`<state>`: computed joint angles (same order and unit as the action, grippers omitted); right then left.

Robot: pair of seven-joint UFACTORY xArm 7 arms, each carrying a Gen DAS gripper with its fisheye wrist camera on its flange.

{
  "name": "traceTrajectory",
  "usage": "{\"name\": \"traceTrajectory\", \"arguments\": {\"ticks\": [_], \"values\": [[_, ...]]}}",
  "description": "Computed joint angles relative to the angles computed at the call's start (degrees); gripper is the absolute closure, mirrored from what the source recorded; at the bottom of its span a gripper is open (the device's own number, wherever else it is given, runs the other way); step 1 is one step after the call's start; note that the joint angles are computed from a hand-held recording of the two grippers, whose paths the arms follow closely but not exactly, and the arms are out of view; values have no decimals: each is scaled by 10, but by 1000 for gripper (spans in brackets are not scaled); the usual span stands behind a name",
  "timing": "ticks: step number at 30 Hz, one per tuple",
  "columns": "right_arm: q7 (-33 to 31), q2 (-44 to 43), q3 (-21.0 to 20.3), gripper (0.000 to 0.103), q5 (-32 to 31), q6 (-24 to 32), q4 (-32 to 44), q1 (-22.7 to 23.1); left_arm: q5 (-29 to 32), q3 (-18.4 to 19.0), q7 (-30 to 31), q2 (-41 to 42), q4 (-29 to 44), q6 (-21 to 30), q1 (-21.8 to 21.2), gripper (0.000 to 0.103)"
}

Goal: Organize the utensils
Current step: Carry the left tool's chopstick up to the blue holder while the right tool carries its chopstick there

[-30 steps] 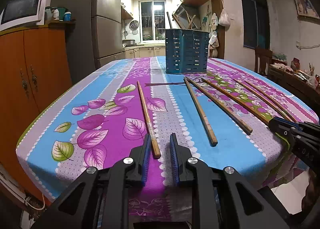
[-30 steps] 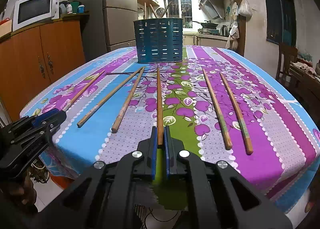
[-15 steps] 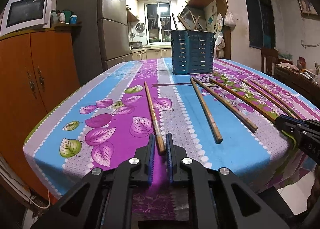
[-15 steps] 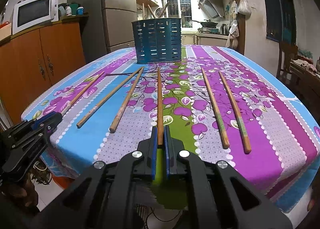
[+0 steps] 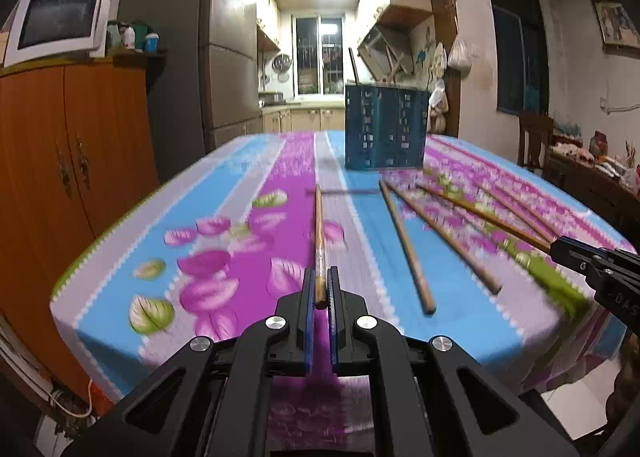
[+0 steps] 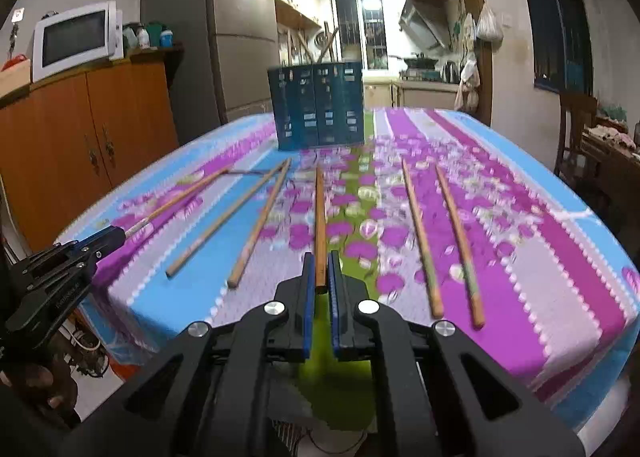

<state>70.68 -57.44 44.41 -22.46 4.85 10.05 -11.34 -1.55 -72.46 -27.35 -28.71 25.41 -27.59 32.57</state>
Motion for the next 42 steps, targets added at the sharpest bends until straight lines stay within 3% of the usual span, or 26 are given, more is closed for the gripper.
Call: {"name": "traceTrajectory", "arguments": {"ticks": [9,16,20,27,33,42], "values": [[-60,-41,-47,98,-9,-17,8,-8,-22,114,40,18,26,6,-87,96],[-142,-30,-94,98,11,-46,36,-29,0,281,76,69,73,50,-229,96],[-200,-11,-120,98,22,-49,63,-38,1,349,94,78,100,71,-291,96],[-281,32,-152,98,44,-49,105,-48,-15,430,130,96,143,88,-372,96],[-329,70,-164,98,60,-53,139,-51,-18,473,160,113,185,103,-419,96],[-385,142,-227,98,89,-19,194,5,17,567,163,157,253,144,-519,96]]}}
